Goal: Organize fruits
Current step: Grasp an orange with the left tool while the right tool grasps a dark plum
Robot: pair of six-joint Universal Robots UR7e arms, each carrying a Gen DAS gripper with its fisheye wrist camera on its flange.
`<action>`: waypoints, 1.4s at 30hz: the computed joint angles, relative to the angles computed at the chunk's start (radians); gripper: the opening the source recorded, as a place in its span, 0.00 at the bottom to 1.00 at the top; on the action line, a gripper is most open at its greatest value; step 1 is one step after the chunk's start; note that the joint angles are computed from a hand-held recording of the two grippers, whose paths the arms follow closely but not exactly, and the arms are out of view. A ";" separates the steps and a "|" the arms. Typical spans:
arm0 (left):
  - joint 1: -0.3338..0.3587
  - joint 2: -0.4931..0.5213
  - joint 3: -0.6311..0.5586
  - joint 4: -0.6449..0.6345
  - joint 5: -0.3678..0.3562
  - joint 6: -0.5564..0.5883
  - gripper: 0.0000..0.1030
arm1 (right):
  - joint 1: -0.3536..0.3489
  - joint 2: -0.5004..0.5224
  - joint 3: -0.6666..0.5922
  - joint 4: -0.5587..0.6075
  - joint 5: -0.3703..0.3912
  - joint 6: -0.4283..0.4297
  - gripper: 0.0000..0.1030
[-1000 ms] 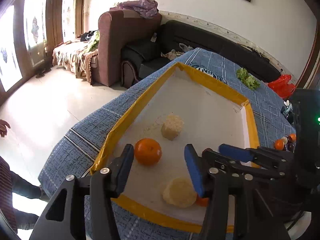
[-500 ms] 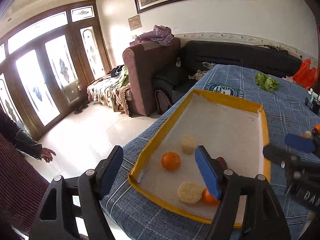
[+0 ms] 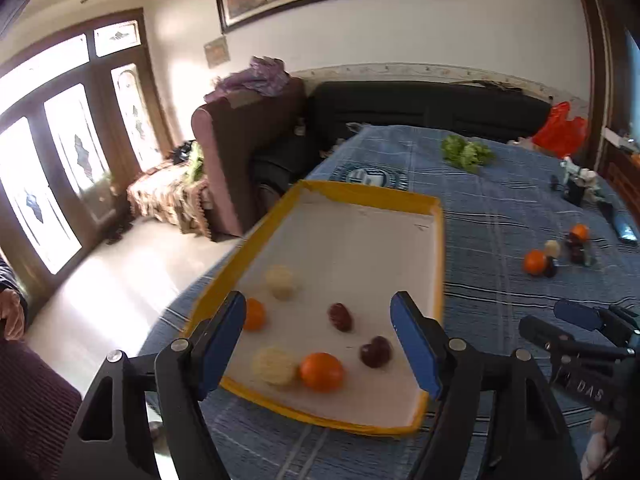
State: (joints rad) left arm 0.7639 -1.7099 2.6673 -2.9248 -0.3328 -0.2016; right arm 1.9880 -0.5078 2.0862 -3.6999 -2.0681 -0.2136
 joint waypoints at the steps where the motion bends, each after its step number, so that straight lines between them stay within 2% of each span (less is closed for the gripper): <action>1: 0.003 -0.004 -0.004 -0.003 -0.038 0.002 0.72 | -0.011 -0.011 0.015 -0.017 -0.008 -0.004 0.63; 5: 0.027 0.013 -0.018 -0.065 -0.216 0.045 0.72 | -0.088 -0.077 0.072 -0.076 -0.052 -0.019 0.63; 8: 0.026 0.033 -0.011 -0.101 -0.250 0.065 0.72 | -0.144 -0.129 0.091 -0.092 -0.085 -0.002 0.63; 11: 0.036 0.059 -0.016 -0.127 -0.281 0.084 0.72 | -0.181 -0.165 0.093 -0.074 -0.061 0.019 0.63; 16: 0.083 0.093 -0.035 -0.171 -0.358 0.127 0.72 | -0.203 -0.130 0.003 -0.014 -0.062 -0.010 0.62; 23: 0.183 0.138 -0.117 -0.164 -0.519 0.128 0.72 | -0.218 -0.046 -0.130 0.087 -0.081 -0.115 0.51; 25: 0.195 0.168 -0.135 -0.167 -0.543 0.123 0.72 | -0.227 -0.038 -0.143 0.081 -0.057 -0.132 0.48; 26: 0.200 0.196 -0.150 -0.174 -0.549 0.128 0.72 | -0.234 -0.037 -0.146 0.088 -0.038 -0.133 0.41; 29: 0.203 0.254 -0.182 -0.192 -0.548 0.138 0.72 | -0.243 -0.045 -0.140 0.102 0.008 -0.143 0.31; 36: 0.232 0.437 -0.324 -0.143 -0.624 0.150 0.72 | -0.250 -0.085 -0.097 0.113 0.018 -0.091 0.30; 42: 0.264 0.623 -0.440 -0.167 -0.649 0.214 0.72 | -0.252 -0.145 -0.021 0.028 0.019 -0.032 0.30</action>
State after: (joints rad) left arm 1.0274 -1.0868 2.2272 -3.0922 -0.9823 0.0122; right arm 1.7363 -0.6524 2.0655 -3.6715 -2.0490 -0.2452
